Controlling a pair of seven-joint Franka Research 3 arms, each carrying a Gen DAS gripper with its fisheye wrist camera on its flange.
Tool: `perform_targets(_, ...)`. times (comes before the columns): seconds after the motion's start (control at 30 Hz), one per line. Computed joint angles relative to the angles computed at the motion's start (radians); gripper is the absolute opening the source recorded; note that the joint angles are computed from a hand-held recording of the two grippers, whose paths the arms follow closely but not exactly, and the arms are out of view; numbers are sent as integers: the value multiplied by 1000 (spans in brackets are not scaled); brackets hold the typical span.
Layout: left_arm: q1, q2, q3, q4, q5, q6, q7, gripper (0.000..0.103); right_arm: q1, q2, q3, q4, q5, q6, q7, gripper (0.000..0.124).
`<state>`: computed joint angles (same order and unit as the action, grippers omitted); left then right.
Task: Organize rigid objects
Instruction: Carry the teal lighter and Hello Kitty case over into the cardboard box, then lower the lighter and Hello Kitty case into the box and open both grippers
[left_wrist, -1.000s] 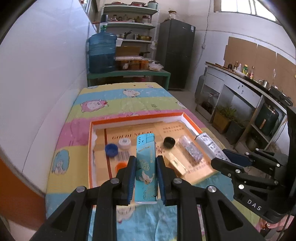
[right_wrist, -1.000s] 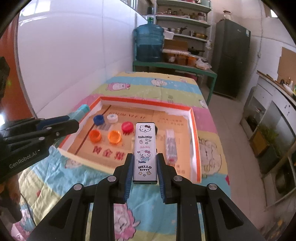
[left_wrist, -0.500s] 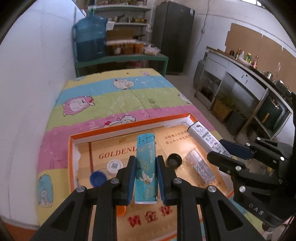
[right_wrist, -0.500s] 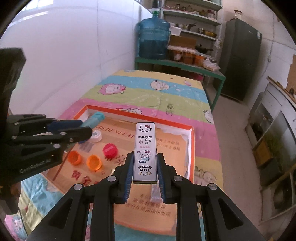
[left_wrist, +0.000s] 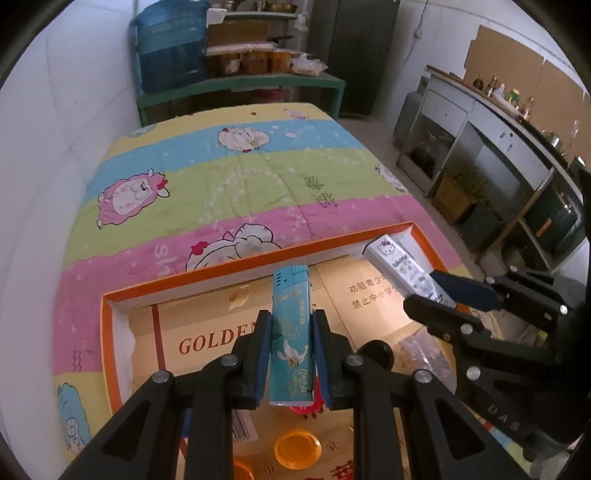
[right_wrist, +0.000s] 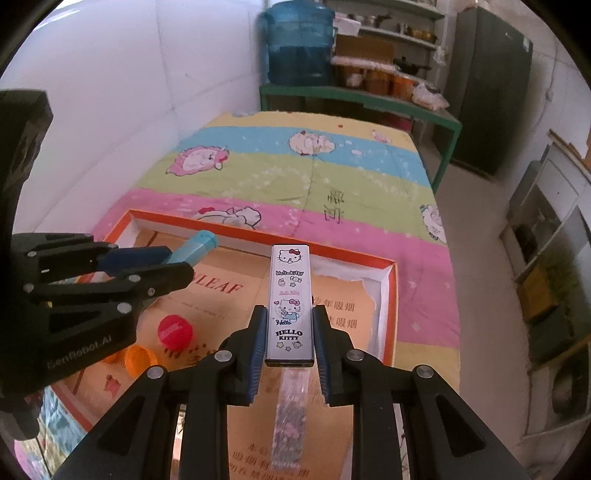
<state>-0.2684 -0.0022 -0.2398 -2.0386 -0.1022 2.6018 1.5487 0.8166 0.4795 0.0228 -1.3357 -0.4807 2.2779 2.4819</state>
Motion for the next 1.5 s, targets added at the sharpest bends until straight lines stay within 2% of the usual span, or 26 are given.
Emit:
perform_targets(0.4,8,81,-11,69,59,-48,-33,23,-27,47,-1,48,75,-34,-57,25)
perform_targets(0.83,17,111,-18,78,80,-53,-36,23,-26,75,-9,61,106,-39,-74,25)
perform_targets(1.07,27,110,-23,72,30,-40,0,24,-34,76,-7,45,126,-24,-79,25)
perform_targets(1.17,30,105,-25,62,1,-30,17,38,-34,69,-10,24,127,-4,-70,25)
perform_targets(1.23,28,105,-24,61,5,-32,15,62,-34,68,-9,21,128,-2,-70,25)
perform_targets(1.5,30,86,-26,43,-40,-27,36,63,-18,46,-19,-7,91,10,-25,29)
